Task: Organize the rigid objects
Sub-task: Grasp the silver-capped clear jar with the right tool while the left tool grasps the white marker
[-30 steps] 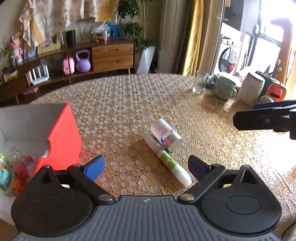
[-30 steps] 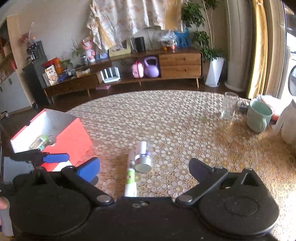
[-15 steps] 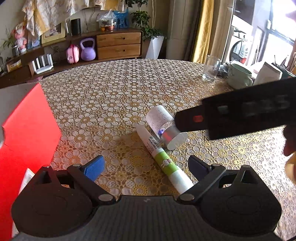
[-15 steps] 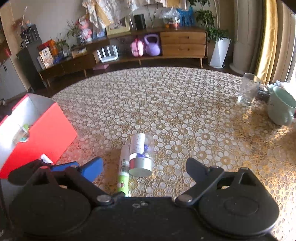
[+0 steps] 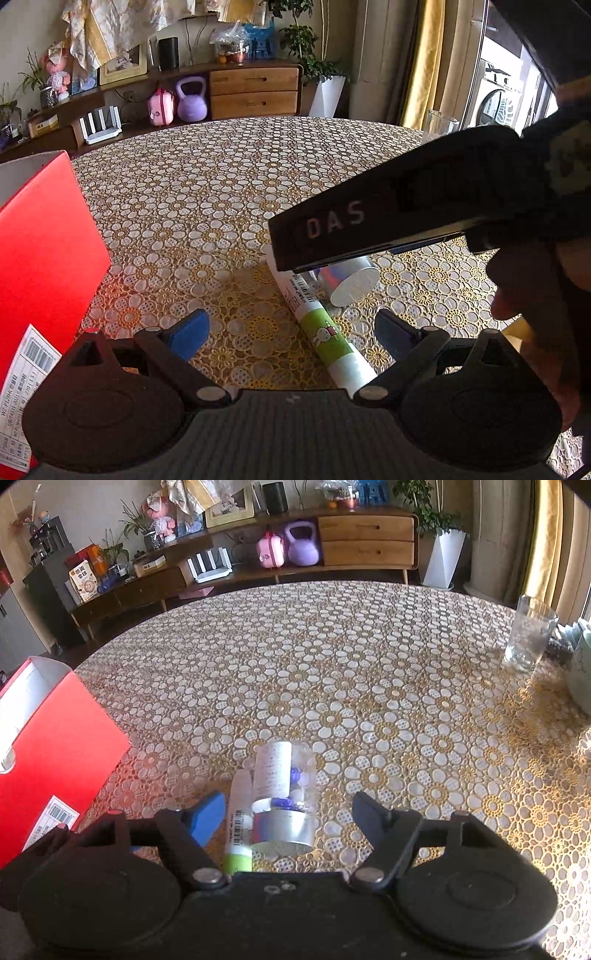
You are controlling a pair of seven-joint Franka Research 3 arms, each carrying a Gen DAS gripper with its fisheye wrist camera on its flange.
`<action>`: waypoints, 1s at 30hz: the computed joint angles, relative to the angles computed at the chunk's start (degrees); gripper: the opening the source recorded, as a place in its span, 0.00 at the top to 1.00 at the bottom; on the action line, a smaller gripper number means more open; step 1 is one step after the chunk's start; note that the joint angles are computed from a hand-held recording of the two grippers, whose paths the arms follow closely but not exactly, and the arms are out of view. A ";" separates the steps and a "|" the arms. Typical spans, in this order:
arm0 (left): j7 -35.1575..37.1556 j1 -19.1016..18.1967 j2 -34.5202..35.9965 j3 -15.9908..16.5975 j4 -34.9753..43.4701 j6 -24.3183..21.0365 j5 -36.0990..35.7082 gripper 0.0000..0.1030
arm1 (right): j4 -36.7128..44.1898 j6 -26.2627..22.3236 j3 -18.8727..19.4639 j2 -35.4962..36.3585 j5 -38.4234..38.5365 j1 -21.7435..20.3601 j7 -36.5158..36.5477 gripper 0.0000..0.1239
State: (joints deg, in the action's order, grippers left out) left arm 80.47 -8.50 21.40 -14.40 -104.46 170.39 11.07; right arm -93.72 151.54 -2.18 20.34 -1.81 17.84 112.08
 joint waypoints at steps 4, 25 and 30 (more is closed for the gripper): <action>-0.90 -0.13 0.17 -0.05 -0.12 -0.08 -0.18 0.14 | 0.33 -0.01 0.06 0.51 0.52 -0.22 -0.08 0.47; 13.75 7.04 1.02 -6.87 3.10 -7.37 -15.96 0.83 | -6.61 3.73 0.33 -4.52 2.44 -0.40 2.27 0.68; 15.93 7.68 -0.63 -6.77 1.89 -7.80 -19.39 0.83 | -10.72 4.15 1.18 -8.37 1.65 -0.35 3.07 0.68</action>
State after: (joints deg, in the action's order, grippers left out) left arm 96.40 -0.83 20.77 -21.17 -102.57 162.59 -8.31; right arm -104.45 155.70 -1.00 11.98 -0.16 17.49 115.15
